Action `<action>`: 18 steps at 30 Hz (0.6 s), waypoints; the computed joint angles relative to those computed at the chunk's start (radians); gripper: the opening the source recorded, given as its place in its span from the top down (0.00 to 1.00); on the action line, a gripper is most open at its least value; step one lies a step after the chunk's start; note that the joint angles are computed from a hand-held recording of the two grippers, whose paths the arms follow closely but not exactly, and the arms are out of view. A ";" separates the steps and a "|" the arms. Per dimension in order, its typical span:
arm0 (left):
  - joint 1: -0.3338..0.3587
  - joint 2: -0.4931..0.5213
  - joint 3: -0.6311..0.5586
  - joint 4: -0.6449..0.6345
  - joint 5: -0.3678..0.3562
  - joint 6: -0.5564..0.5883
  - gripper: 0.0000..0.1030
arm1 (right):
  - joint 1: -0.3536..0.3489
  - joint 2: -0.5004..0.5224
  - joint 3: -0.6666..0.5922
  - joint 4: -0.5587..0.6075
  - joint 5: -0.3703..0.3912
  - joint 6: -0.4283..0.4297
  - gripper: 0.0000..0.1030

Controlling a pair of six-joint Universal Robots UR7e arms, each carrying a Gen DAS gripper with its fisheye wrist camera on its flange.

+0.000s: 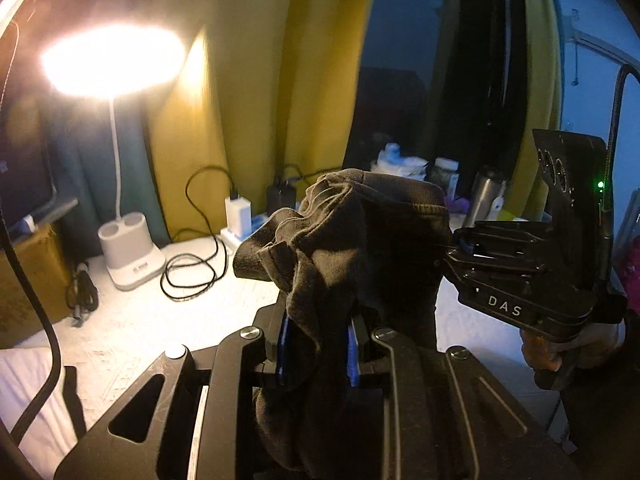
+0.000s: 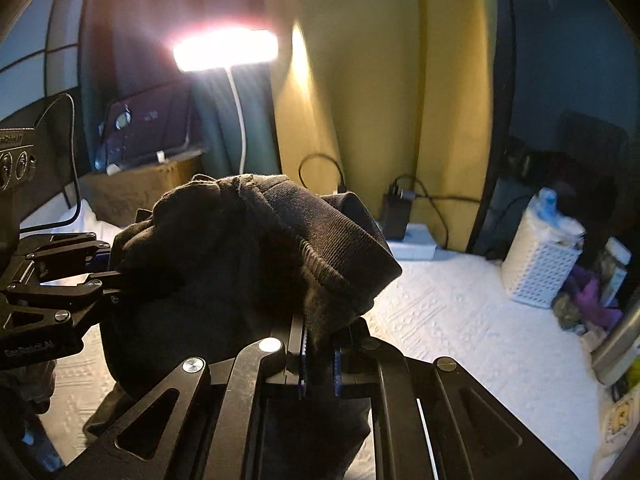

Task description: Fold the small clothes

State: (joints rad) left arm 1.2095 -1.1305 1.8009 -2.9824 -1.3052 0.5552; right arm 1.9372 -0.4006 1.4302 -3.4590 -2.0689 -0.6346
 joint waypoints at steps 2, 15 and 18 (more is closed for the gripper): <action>-0.012 -0.027 0.031 -0.025 -0.004 0.004 0.80 | 0.015 -0.016 0.031 -0.038 0.000 -0.013 0.92; -0.082 -0.207 0.200 -0.160 -0.008 0.038 0.80 | 0.126 -0.091 0.191 -0.252 0.016 -0.093 0.92; -0.099 -0.260 0.241 -0.186 -0.008 0.048 0.80 | 0.157 -0.099 0.216 -0.295 0.029 -0.113 0.92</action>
